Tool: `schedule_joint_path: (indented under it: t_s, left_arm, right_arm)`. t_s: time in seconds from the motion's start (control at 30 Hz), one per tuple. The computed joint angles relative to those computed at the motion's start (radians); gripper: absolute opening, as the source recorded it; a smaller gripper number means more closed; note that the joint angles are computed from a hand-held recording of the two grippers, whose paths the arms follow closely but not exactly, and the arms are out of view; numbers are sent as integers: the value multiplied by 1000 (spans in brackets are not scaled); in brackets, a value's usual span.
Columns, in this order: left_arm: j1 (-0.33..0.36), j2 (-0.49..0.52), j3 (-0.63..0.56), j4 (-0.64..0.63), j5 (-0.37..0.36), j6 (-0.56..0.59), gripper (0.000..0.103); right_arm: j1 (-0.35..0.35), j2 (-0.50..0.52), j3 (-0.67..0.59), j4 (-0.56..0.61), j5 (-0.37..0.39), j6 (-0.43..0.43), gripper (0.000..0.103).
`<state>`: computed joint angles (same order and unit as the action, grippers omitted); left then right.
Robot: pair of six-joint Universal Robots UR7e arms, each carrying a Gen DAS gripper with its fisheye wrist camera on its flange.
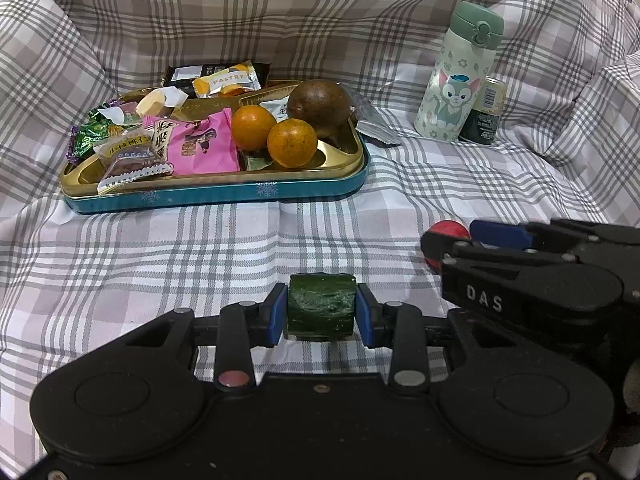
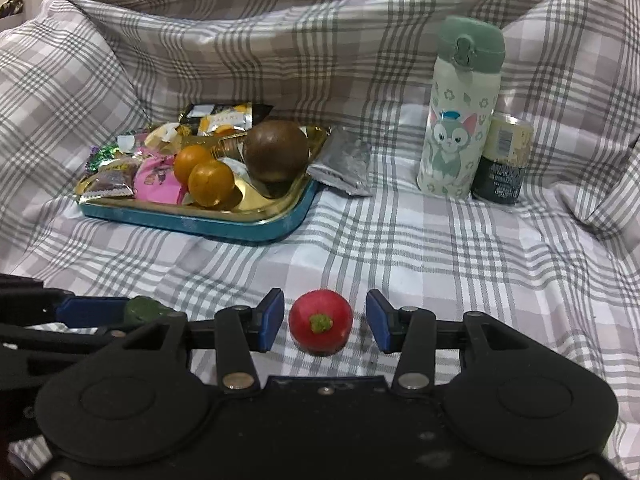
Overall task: Organize fruits
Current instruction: 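Grasp the cucumber piece with the left tool while the right tool grasps the red radish, then lift and carry the cucumber and radish over the steel tray with both tools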
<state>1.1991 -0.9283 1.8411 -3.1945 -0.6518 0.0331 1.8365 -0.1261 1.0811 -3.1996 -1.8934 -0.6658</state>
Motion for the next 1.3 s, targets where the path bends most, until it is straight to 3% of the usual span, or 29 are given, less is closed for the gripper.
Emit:
schedule_joint_path:
  t_s: [0.07, 0.27, 0.43, 0.67, 1.3]
  left_arm:
    - [0, -2, 0, 3, -1, -4, 45]
    - [0, -2, 2, 2, 0, -2, 44]
    - [-3, 6, -1, -3, 13, 7, 44]
    - [-4, 7, -1, -6, 15, 11, 44]
    - [-8, 12, 0, -17, 25, 31, 44]
  right_arm:
    - [-2, -7, 13, 5, 1, -2, 36]
    - [1, -50, 119, -57, -18, -48, 37]
    - [3, -70, 177, -89, -30, -35, 37]
    - [-1, -66, 154, -52, -26, 17, 37]
    - [-2, -51, 129, -52, -10, 33, 43]
